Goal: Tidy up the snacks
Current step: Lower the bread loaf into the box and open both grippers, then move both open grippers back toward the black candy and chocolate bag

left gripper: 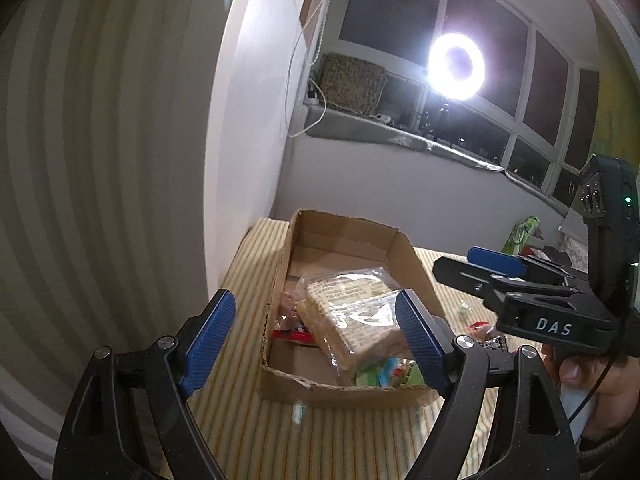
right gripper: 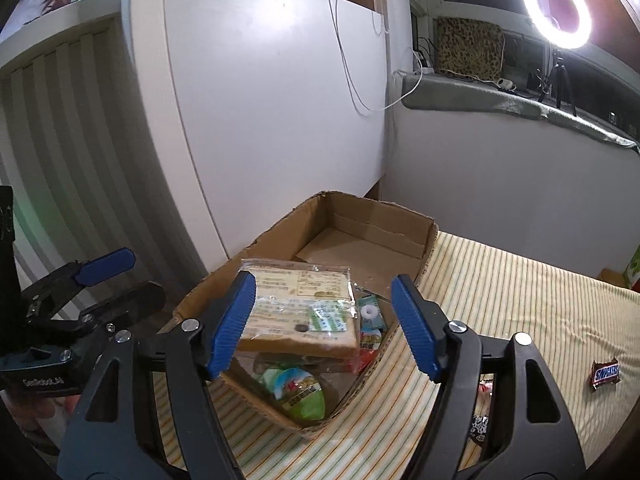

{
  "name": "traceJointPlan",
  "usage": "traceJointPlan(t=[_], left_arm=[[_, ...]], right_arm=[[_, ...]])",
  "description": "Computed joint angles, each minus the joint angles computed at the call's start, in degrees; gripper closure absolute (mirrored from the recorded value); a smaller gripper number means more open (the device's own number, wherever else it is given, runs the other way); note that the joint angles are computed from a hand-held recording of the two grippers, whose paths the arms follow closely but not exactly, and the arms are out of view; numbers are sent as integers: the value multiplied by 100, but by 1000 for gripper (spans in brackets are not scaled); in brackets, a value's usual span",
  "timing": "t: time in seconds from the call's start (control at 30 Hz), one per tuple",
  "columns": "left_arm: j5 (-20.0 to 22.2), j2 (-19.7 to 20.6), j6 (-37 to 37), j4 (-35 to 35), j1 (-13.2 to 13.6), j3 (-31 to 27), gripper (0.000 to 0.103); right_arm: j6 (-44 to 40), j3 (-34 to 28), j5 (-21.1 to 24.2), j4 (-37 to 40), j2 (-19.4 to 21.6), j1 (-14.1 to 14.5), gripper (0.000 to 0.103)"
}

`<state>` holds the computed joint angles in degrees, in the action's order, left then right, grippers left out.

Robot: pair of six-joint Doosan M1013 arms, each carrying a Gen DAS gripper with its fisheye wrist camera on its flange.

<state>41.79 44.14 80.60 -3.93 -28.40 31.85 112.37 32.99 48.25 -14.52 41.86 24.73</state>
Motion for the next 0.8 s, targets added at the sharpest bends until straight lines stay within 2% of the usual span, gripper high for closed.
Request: traceJointPlan(t=[0.1, 0.17, 0.43, 0.8], left_arm=[[-22, -54, -98, 210, -37, 39, 21], [-50, -99, -166, 374, -70, 85, 21], [-123, -208, -42, 647, -226, 194, 21], [203, -25, 484, 849, -635, -304, 21]], right_arm=[[131, 242, -177, -115, -136, 21, 29], [246, 432, -286, -198, -238, 23, 24], [839, 1377, -748, -527, -744, -46, 24], [2323, 3012, -1331, -1389, -1671, -320, 24]])
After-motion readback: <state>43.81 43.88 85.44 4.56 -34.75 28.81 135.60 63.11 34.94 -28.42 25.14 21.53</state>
